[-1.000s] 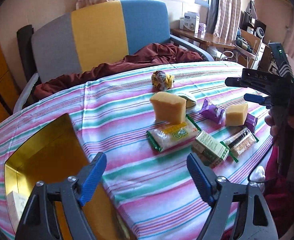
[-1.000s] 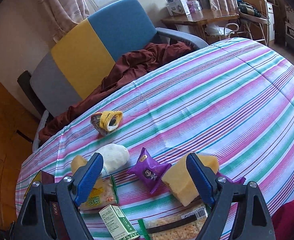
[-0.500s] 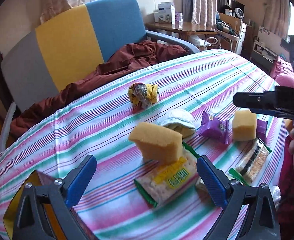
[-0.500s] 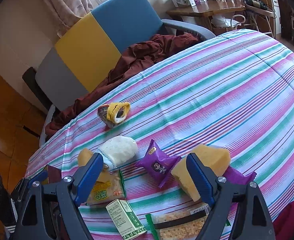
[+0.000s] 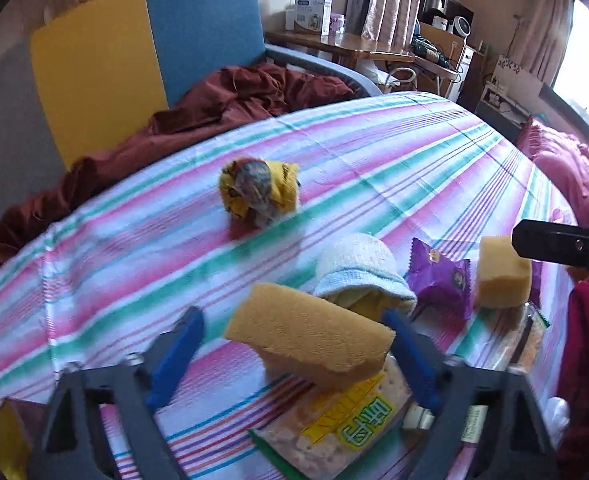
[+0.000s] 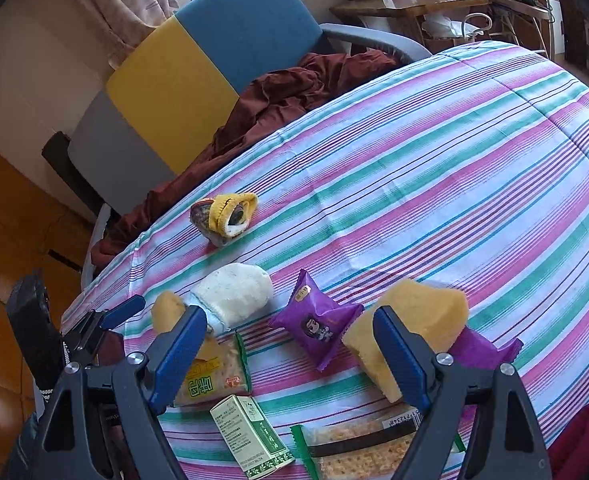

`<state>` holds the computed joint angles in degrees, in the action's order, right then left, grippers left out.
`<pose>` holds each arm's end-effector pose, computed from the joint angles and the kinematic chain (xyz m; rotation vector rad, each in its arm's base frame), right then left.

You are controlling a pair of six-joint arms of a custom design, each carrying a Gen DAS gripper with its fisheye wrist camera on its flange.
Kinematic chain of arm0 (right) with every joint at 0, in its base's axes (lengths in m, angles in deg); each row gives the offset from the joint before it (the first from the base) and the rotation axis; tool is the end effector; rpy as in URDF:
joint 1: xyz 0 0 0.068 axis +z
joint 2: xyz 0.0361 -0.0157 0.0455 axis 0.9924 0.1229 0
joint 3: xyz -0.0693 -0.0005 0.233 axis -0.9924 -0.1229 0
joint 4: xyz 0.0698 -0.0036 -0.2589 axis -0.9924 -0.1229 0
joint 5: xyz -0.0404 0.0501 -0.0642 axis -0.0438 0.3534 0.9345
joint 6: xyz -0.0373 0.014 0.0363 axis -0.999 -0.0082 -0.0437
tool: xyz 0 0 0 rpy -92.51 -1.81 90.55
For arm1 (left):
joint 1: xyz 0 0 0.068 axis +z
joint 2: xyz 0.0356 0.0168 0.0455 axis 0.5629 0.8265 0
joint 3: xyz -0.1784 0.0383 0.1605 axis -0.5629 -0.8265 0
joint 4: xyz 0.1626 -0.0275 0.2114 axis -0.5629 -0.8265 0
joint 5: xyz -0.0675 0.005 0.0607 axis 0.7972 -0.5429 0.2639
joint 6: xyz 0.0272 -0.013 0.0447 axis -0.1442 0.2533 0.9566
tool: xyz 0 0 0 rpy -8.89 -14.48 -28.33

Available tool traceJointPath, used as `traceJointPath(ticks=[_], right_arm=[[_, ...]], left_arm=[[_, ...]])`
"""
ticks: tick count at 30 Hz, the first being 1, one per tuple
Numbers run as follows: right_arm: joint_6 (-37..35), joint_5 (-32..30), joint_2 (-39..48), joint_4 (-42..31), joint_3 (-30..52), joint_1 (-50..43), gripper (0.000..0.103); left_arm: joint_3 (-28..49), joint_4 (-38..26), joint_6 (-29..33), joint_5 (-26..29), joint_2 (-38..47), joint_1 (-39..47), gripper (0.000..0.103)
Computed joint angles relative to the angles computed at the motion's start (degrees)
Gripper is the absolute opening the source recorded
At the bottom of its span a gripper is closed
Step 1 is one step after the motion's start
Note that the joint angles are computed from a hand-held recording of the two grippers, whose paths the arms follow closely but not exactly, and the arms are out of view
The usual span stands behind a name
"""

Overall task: Organize objects
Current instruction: 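Reach the left gripper to the yellow sponge and grasp it, then lift the yellow sponge with left gripper while right grasps the yellow knitted sock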

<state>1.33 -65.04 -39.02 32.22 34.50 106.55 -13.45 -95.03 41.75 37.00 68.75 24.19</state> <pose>0.1722 0.0632 0.1412 1.0650 2.2249 0.3194 0.3618 -0.0820 0.1096 1.3660 2.2546 -0.5252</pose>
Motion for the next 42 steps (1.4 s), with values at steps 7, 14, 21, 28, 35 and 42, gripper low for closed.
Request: traceJointPath(ticks=[7,14,21,28,35,42], right_arm=[[-0.05,0.58,1.28,-0.41,0.77,0.46,0.087],[-0.3,0.62,6.79,-0.25,2.98,1.38,0.087],[-7.7,-1.29,19.11,1.36,11.71,1.02,0.087],[-20.07,-7.12,37.84,5.11,27.85,-8.7,0.087],[-23.11,-7.97,60.45,-0.09,49.96,-13.4,0.087],[-24.84,-7.76,70.56,-3.7,58.47,-12.98,0.054]], left_arm=[[-1.1,-1.47,-0.41,1.61,-1.59,1.78,0.063],[-6.24,-1.31,0.18,2.87,-9.91,7.73,0.063],[-9.79,-7.51,5.57,6.07,-16.66,16.82,0.064],[-7.04,-17.16,10.39,10.6,-17.02,26.25,0.064],[-1.92,-22.9,13.38,11.87,-13.13,33.66,0.064],[3.07,-25.78,14.59,11.41,-7.9,39.28,0.064]])
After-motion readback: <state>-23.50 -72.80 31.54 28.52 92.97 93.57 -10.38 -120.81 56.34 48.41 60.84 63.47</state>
